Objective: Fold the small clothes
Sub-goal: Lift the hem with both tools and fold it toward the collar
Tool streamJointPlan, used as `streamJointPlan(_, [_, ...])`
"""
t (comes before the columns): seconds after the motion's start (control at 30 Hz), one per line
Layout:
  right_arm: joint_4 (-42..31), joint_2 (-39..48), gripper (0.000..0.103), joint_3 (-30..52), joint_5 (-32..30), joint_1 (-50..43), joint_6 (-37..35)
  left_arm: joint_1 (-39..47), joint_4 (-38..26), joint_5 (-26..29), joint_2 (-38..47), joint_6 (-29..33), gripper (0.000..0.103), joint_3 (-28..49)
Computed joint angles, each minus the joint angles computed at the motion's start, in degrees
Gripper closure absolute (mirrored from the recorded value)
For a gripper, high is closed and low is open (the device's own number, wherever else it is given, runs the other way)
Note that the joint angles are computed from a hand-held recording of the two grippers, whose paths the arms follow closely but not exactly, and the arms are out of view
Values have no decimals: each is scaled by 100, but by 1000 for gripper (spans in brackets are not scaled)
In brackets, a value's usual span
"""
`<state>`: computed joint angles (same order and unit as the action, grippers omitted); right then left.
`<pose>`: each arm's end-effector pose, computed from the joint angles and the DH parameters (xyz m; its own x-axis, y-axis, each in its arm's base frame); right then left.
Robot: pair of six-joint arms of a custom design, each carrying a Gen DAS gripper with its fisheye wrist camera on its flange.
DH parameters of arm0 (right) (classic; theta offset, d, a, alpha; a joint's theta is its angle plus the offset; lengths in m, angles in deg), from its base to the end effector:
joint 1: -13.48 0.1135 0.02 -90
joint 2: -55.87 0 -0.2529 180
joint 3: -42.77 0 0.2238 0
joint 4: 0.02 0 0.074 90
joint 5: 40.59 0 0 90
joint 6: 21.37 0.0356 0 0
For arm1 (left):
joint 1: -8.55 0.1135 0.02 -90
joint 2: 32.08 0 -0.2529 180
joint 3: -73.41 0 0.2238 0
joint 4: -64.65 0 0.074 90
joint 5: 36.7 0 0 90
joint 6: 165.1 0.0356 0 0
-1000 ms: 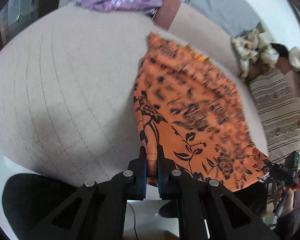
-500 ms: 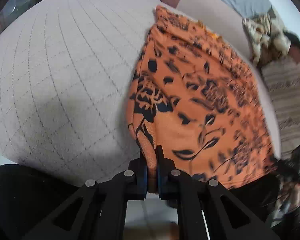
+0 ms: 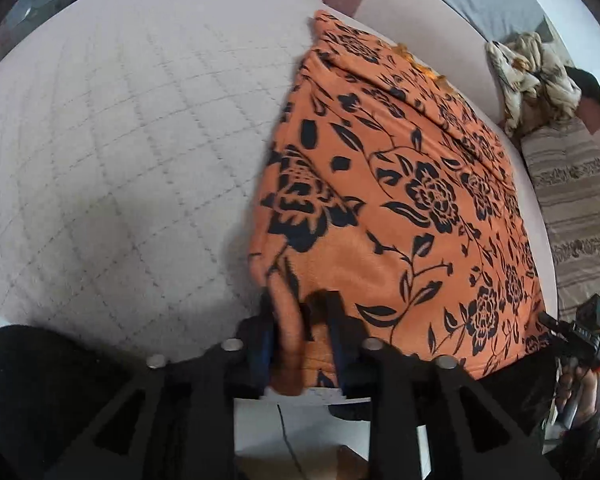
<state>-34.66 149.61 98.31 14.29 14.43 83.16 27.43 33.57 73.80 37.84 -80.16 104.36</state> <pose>0.2424 0.0245 0.1289 -0.9708 0.1891 -0.1477 0.0623 0.7929 0.6061 0.1401 0.0347 0.1094 -0.8692 -0.3846 -0.3108 -0.2677 0.8945 -0.3580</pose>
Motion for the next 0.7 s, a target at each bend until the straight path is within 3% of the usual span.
streamJointPlan(0.03, [-50,65,67,66,35,32,-18,-168,-20,-134,77,-37,92,85])
streamJointPlan(0.07, [-136,141,75,154,63,76,-74,-199,-101,-99,62,39,96,173])
streamJointPlan(0.1, [-269,194,97,259,168,146,-148,-170,-138,6,0,29,97,212])
streamJointPlan(0.23, [-309,-60,97,293,-81,77,22,115,-432,389,-329,40,96,384])
streamJointPlan(0.3, [-212,-212,97,277,-271,50,136,72,-143,290,93,83,96,340])
streamJointPlan(0.37, [-255,-26,97,364,-213,113,86,287,-45,281,628,301,96,322])
streamJointPlan(0.47, [-212,439,97,394,-281,25,79,423,-339,492,510,457,96,545])
streamJointPlan(0.57, [-113,370,97,661,-686,-68,256,326,-703,753,401,467,96,1247])
streamJointPlan(0.7, [87,936,97,2260,-1096,-43,754,145,-750,1103,1237,117,96,3148])
